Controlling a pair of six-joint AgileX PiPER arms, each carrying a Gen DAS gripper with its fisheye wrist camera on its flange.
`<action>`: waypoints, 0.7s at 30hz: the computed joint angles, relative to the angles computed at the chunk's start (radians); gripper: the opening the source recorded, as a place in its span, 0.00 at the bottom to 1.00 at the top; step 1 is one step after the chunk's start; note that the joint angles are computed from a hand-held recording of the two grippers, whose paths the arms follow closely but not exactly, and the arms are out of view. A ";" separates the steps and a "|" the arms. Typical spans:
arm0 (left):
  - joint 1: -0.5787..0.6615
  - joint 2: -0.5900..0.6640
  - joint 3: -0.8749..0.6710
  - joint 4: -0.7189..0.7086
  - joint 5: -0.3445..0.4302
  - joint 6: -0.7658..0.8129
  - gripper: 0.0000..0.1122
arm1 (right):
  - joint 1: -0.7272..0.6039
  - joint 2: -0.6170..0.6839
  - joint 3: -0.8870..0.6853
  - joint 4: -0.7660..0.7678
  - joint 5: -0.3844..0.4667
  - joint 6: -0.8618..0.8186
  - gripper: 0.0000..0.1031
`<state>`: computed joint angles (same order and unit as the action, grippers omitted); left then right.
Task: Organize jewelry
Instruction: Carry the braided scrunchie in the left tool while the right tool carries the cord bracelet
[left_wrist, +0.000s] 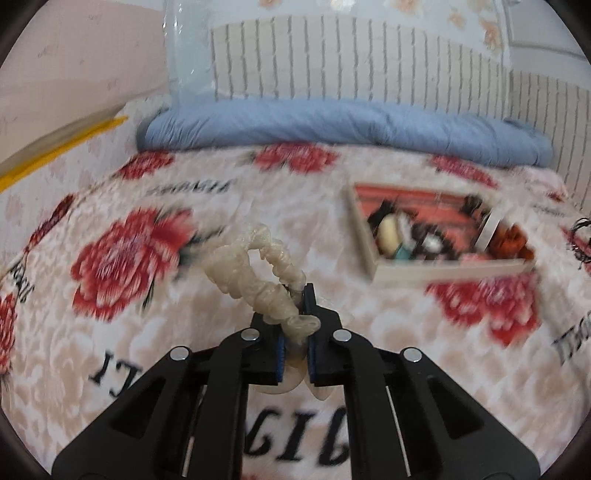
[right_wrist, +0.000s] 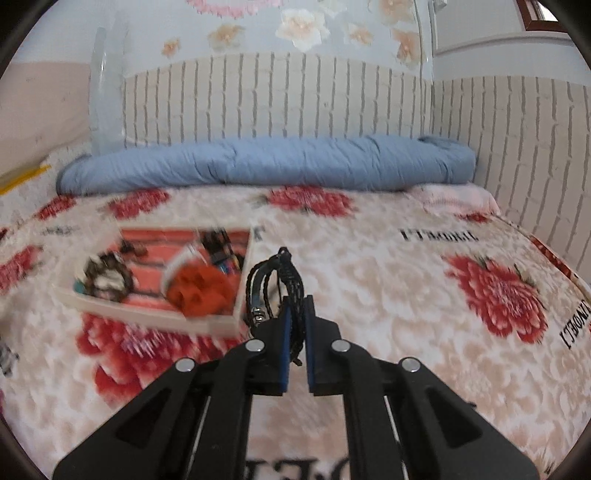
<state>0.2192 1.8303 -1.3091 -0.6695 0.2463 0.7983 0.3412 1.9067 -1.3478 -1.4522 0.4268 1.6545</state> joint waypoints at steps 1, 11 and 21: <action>-0.014 -0.001 -0.018 0.016 0.002 -0.023 0.06 | 0.006 0.007 -0.027 0.011 -0.002 -0.013 0.06; -0.193 0.120 -0.317 0.242 0.044 -0.322 0.06 | 0.054 0.183 -0.382 0.292 -0.022 -0.319 0.06; -0.281 0.397 -0.683 0.390 0.147 -0.504 0.06 | 0.060 0.485 -0.826 0.700 0.053 -0.748 0.06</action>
